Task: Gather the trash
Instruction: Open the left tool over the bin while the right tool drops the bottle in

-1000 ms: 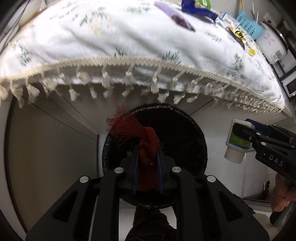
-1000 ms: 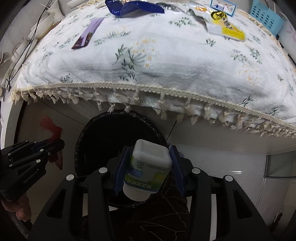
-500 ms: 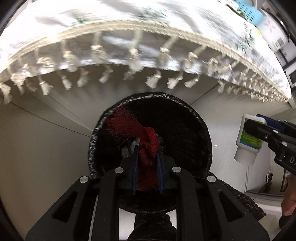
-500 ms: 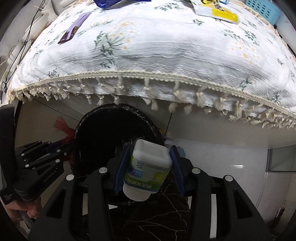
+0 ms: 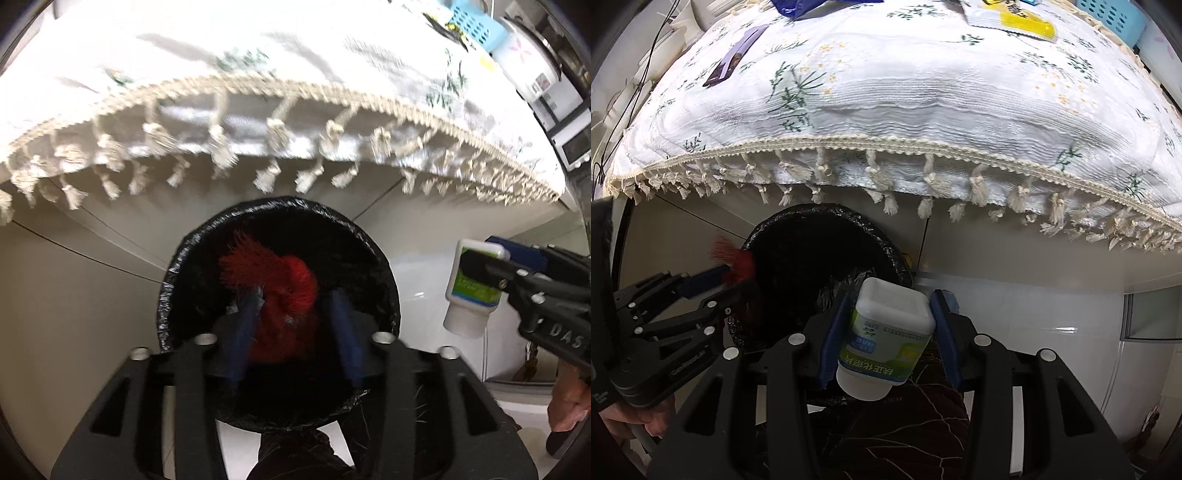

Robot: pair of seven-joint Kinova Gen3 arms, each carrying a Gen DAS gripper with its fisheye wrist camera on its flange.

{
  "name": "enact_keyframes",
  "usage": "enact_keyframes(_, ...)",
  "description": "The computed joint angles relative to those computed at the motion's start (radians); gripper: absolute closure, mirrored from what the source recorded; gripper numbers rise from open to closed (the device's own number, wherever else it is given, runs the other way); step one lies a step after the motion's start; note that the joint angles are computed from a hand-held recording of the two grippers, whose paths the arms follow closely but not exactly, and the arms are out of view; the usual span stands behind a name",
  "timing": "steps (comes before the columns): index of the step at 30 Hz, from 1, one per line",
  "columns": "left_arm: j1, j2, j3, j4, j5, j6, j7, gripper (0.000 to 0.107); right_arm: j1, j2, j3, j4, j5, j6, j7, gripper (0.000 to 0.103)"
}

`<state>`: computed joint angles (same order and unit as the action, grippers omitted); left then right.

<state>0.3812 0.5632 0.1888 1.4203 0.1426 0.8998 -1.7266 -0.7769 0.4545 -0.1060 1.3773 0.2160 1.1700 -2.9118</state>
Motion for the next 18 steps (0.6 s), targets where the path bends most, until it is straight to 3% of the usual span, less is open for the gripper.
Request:
enact_keyframes(3,-0.006,-0.022,-0.011,0.016,0.0,-0.013,0.018,0.04,0.004,0.018,-0.004,-0.023,-0.005,0.001,0.02,0.06)
enact_keyframes(9,-0.01,-0.052,-0.038,0.03,-0.031,-0.023,0.078,0.021,0.003,0.066,0.001,-0.087,-0.012,0.002,0.076,0.06)
enact_keyframes(14,-0.04,-0.081,-0.042,0.057,-0.036,-0.047,0.097,0.011,-0.001,0.112,0.009,-0.153,-0.024,0.019,0.124,0.06)
enact_keyframes(18,-0.062,-0.094,-0.046,0.067,-0.043,-0.041,0.099,0.01,-0.006,0.156,0.016,-0.214,-0.033,0.034,0.163,0.06)
